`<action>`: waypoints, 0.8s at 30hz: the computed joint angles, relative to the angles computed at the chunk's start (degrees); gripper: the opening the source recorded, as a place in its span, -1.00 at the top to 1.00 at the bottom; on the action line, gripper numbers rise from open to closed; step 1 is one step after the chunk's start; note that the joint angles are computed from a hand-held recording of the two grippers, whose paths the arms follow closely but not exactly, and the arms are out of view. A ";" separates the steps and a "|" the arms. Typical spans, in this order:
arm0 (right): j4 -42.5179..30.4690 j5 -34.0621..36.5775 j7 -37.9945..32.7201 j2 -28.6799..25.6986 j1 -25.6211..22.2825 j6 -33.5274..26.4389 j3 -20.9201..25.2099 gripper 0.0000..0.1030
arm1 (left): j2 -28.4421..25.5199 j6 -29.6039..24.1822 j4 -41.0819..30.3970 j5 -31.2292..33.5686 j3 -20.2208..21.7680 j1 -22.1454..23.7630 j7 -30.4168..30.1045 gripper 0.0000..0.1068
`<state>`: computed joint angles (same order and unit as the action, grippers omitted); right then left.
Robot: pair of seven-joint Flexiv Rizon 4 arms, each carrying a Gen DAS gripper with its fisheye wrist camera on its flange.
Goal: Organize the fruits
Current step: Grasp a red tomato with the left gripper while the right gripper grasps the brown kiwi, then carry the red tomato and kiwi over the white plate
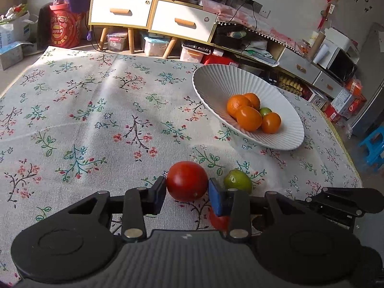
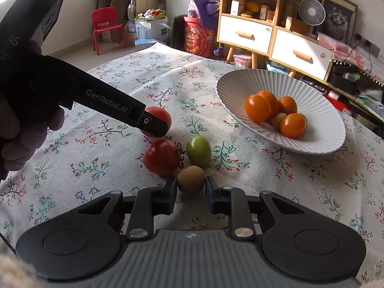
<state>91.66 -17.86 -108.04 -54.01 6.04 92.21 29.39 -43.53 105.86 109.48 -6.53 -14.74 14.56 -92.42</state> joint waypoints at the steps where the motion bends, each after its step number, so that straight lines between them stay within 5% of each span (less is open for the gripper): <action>1: -0.24 0.32 0.40 0.05 -0.11 -0.16 0.17 0.56 | 0.10 0.06 0.13 0.07 -0.14 0.15 -0.06 0.40; 16: -4.31 1.96 4.64 -0.63 -2.30 0.41 3.02 0.56 | 1.85 1.88 -0.37 -1.51 1.51 -1.59 -3.43 0.40; 24: -7.85 2.55 8.65 -2.07 -1.30 1.39 0.83 0.55 | 1.07 3.20 -1.90 -2.20 4.22 -3.86 -5.06 0.40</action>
